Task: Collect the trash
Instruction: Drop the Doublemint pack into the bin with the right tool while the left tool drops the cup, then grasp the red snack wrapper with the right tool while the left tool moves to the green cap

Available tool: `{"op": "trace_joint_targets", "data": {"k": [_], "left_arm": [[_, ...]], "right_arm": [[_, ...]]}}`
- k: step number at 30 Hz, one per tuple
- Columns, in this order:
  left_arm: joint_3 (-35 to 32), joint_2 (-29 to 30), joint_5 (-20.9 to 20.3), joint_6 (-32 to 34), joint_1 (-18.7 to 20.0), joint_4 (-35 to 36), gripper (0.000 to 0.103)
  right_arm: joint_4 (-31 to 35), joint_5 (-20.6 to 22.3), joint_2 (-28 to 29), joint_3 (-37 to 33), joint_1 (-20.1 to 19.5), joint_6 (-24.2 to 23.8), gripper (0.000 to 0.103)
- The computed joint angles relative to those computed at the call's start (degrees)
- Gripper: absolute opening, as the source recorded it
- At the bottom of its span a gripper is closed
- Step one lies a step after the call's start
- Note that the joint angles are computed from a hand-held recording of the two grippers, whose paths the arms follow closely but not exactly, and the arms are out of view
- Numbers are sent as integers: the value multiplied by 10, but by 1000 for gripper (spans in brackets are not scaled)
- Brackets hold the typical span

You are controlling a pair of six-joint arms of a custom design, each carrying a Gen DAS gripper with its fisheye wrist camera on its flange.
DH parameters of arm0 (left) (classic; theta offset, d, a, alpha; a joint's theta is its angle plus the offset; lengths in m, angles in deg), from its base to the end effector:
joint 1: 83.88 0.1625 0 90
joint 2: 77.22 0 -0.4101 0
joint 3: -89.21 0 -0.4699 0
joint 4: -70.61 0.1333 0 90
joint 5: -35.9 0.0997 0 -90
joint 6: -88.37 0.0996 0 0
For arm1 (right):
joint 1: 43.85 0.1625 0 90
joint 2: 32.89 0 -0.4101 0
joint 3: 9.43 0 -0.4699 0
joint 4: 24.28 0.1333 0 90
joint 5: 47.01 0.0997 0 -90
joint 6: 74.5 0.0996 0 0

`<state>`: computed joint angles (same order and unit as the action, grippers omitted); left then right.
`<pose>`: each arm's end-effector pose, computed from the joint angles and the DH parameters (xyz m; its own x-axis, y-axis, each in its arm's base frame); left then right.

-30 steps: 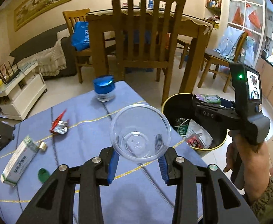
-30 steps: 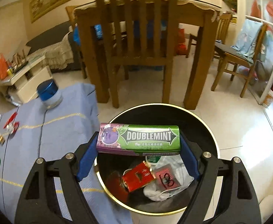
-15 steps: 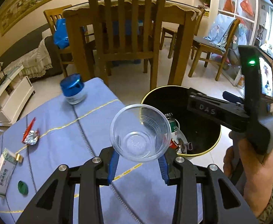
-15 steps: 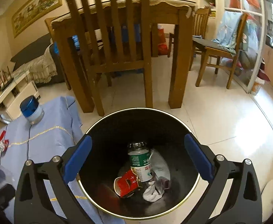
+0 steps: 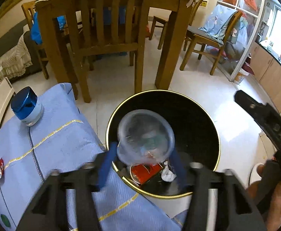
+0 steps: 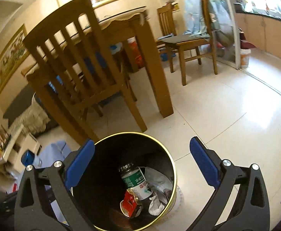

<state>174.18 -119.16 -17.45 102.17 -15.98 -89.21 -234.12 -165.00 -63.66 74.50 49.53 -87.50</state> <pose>-0.1124 -0.7892 0.0895 -0.7401 0.2483 -0.6250 0.5276 0.7907 -0.3106 0.1309 -0.7479 0.0530 -0.8784 0.2796 0.3876 -0.2268 0.4701 -0.8530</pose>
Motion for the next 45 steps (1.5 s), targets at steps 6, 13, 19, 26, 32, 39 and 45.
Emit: {"op": "trace_joint_targets", "data": {"k": [6,13,19,26,32,39,45], "left_arm": [[20,-12,-3,8,1,-11,63],[126,-101,2,3,2,-61,70],[257,-216,38,-11,14,-125,77],[384,-351,114,-32,47,-186,94],[427,-435,143,-66,90,-191,96],[445,-483,145,-56,121,-236,96],[454,-503,114,-50,148,-249,96]], "right_arm": [[7,4,-2,2,-2,-6,97],[23,-15,33,-36,17,-69,97],[68,-13,65,-68,36,-123,97],[210,83,71,-64,52,-177,97],[297,148,85,-56,90,-178,97],[485,186,183,-210,140,-82,97],[635,238,280,-393,148,54,94]]}}
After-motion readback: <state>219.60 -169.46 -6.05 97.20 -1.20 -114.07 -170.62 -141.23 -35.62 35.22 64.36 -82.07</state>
